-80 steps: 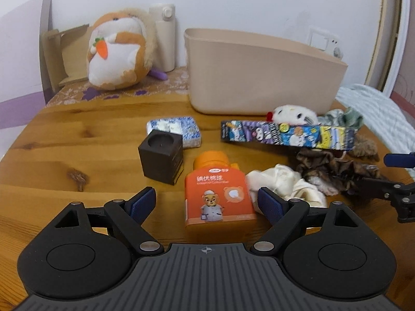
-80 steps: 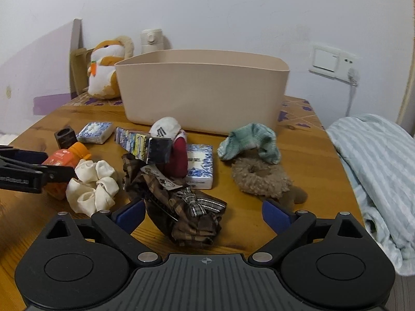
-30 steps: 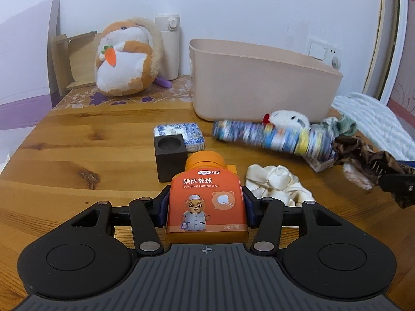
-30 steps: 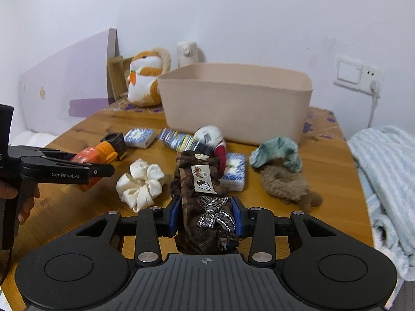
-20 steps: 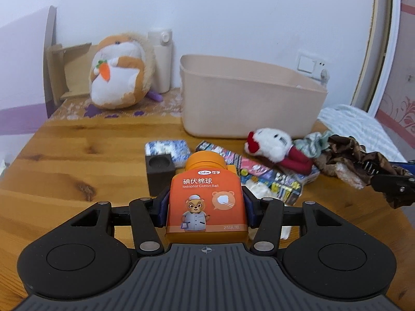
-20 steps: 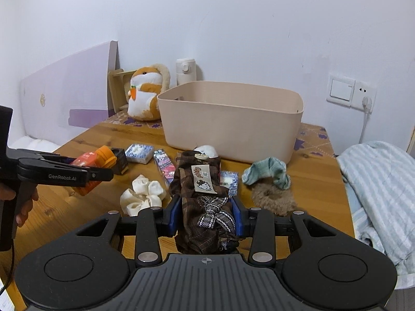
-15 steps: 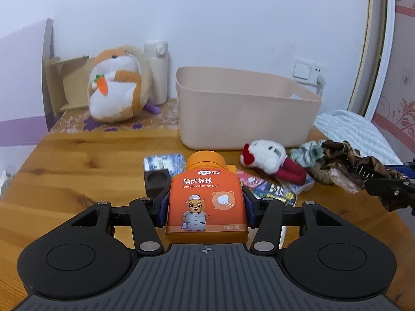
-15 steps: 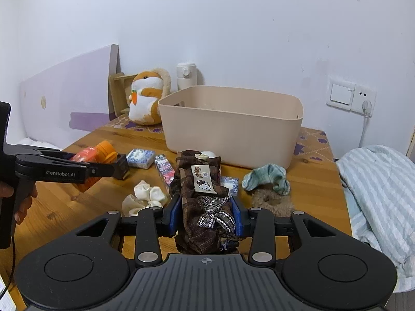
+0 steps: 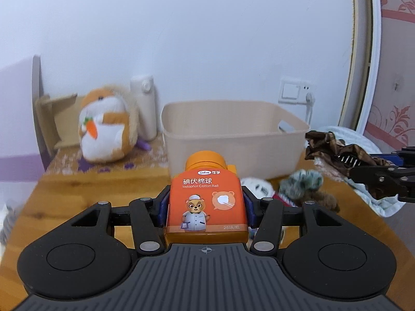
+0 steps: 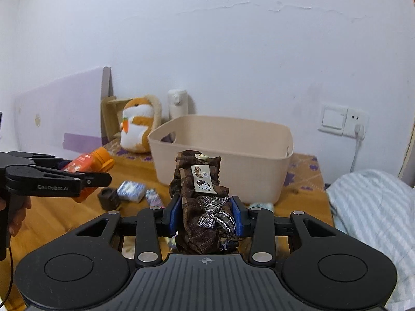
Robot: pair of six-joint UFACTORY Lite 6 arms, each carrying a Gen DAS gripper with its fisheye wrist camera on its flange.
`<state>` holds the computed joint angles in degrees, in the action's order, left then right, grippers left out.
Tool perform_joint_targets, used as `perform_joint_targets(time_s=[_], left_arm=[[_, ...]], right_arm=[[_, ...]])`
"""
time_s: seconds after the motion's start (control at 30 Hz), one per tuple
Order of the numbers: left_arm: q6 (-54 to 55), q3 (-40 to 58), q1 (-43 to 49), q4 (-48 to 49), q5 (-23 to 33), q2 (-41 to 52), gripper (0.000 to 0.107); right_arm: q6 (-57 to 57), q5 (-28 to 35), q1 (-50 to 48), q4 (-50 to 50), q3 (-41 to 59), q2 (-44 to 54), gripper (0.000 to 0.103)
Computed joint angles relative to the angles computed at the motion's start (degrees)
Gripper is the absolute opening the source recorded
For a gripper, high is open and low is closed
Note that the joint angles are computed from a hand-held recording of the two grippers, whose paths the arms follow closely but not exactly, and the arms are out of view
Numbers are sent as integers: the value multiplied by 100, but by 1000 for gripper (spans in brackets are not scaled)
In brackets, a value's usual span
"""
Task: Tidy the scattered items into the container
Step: 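Lift both items over the beige container and open both tools to release them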
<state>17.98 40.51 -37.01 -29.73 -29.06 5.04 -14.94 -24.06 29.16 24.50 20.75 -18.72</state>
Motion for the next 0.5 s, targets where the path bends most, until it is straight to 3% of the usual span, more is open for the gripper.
perform_joint_targets(time_s=[0.5], left_arm=[[1344,1752,191,-641,414,689,54]], right_arm=[[622,32,-668,-948,1238,953,37]])
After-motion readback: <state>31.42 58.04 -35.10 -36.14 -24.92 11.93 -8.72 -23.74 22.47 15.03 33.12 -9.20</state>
